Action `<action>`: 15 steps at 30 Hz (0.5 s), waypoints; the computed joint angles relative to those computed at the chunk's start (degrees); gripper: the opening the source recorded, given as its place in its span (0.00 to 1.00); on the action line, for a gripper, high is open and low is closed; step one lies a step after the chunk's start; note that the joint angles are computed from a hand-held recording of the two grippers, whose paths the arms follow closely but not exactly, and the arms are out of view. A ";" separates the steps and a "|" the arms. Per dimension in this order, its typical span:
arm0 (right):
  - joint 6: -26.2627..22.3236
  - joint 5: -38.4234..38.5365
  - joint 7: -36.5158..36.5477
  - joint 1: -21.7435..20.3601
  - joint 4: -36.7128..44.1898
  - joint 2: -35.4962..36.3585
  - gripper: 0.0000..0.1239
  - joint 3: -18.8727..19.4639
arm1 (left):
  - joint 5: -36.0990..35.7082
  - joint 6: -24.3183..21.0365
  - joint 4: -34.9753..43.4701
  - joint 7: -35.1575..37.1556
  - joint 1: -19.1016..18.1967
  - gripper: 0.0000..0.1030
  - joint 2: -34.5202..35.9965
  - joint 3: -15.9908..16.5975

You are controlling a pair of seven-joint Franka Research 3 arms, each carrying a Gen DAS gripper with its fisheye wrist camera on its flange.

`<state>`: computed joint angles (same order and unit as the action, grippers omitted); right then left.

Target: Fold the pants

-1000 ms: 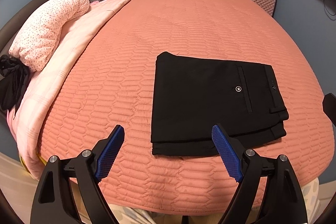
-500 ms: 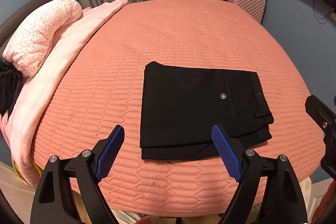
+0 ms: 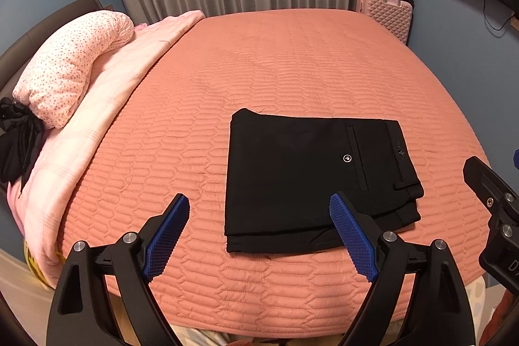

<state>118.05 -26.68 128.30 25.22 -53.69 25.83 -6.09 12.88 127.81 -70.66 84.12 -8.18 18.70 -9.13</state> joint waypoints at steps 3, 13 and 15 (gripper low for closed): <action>-0.13 0.18 -0.19 -0.09 0.39 0.25 0.79 0.02 | 0.69 0.10 -0.02 -0.31 -0.11 0.84 -0.16 0.21; 0.27 0.21 -0.39 0.02 0.10 0.19 0.79 -0.05 | -0.67 1.72 -1.19 1.07 0.47 0.84 -1.18 -0.25; 0.22 0.30 -0.41 0.01 0.16 0.22 0.79 -0.03 | -0.40 1.67 -0.99 1.00 0.33 0.84 -1.12 -0.17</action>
